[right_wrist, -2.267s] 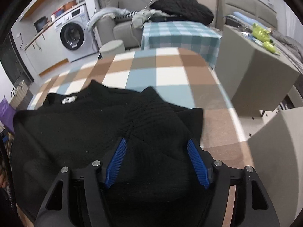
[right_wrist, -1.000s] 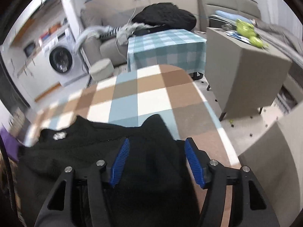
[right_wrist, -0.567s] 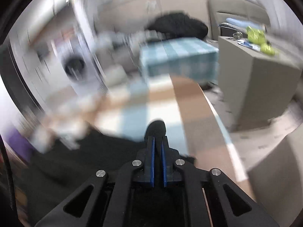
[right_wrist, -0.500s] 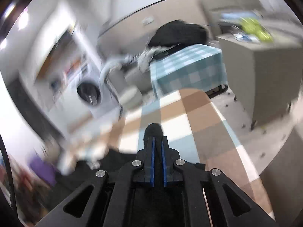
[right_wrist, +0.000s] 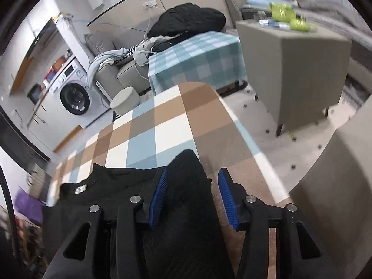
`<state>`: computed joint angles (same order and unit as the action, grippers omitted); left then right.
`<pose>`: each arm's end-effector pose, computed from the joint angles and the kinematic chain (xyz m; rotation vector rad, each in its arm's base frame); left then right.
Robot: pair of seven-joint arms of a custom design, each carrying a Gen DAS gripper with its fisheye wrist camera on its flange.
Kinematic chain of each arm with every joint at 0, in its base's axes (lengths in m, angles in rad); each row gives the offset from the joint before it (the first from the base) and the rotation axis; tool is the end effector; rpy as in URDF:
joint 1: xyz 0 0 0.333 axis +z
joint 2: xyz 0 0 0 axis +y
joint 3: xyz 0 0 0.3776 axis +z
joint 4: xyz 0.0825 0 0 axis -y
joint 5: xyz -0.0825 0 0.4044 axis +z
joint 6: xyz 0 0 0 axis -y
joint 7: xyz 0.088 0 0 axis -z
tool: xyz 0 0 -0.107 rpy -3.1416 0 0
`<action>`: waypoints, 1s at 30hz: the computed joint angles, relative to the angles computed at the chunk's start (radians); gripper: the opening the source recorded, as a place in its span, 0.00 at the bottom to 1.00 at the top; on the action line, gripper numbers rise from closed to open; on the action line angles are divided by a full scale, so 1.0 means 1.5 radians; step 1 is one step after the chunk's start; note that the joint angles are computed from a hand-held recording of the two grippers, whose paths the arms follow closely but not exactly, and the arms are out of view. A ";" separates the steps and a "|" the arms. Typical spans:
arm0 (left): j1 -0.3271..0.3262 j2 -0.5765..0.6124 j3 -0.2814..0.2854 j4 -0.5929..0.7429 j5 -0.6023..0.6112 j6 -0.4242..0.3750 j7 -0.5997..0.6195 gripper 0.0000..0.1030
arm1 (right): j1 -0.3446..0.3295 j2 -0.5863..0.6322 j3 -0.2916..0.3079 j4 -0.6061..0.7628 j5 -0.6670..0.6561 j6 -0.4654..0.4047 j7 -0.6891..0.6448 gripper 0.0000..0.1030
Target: Fold small clothes
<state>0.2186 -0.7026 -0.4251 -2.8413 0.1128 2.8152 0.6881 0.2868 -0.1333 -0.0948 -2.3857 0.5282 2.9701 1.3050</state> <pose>0.3395 -0.0843 0.4754 -2.2664 1.2180 -0.6651 0.5257 0.0654 0.4968 -1.6919 1.7514 -0.4010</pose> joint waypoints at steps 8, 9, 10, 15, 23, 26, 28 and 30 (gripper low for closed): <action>-0.003 0.023 -0.007 0.010 0.010 0.002 0.001 0.66 | 0.098 -0.017 -0.011 0.007 0.144 -0.089 -0.273 0.46; -0.004 0.021 -0.006 0.008 0.009 0.004 -0.001 0.66 | 0.088 -0.010 0.008 0.005 0.113 -0.097 -0.261 0.46; -0.007 0.019 -0.005 0.006 0.008 0.005 -0.001 0.66 | 0.069 -0.002 0.031 0.002 0.057 -0.101 -0.218 0.46; -0.020 0.010 0.006 -0.002 0.002 -0.001 0.007 0.66 | 0.026 -0.003 0.070 -0.029 -0.114 -0.096 -0.106 0.46; -0.031 0.005 0.015 -0.016 -0.018 0.007 0.013 0.66 | 0.031 -0.034 0.052 -0.030 -0.154 -0.147 -0.062 0.46; -0.034 0.003 0.012 -0.016 -0.021 0.002 0.016 0.66 | 0.045 -0.033 0.051 -0.039 -0.121 -0.048 -0.057 0.51; -0.033 0.002 0.008 -0.015 -0.020 0.000 0.014 0.66 | 0.068 -0.017 0.036 -0.026 -0.082 -0.001 -0.046 0.52; -0.034 0.003 0.009 -0.014 -0.021 -0.002 0.015 0.66 | 0.096 0.010 0.017 0.005 -0.012 0.003 -0.077 0.52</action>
